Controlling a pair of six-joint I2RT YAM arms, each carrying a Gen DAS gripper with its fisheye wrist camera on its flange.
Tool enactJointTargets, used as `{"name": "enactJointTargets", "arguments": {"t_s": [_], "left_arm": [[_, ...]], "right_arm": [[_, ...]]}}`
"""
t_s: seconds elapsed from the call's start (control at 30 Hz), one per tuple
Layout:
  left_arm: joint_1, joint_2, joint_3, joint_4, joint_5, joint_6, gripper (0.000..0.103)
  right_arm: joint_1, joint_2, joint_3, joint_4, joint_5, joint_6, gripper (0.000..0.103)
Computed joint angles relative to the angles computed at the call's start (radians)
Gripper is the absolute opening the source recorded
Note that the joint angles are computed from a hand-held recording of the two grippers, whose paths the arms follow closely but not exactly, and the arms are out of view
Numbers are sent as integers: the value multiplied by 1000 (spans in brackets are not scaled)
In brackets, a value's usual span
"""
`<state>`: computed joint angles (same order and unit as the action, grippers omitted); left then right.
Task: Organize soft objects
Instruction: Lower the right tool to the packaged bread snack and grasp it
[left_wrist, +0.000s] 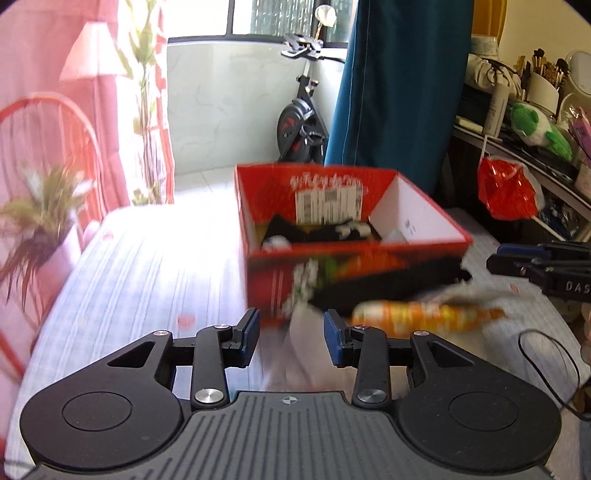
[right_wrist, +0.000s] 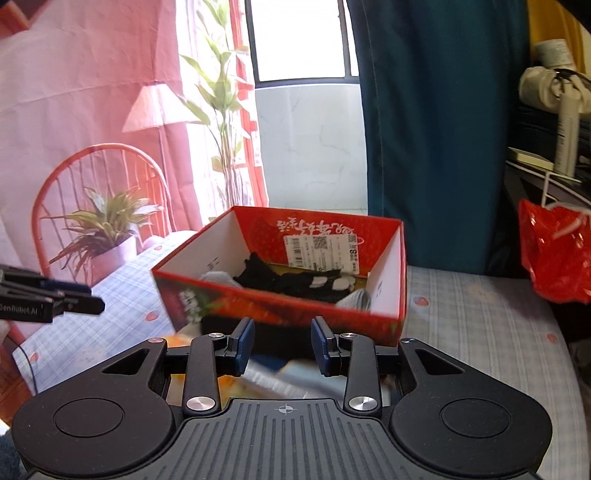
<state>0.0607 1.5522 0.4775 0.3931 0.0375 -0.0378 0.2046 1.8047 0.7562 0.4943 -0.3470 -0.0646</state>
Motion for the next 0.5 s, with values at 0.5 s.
{"name": "enactJointTargets", "arguments": {"t_s": [0.5], "left_arm": [[203, 241, -133, 213, 231, 7, 40]], "right_arm": [[82, 12, -261, 227, 34, 21, 43]]}}
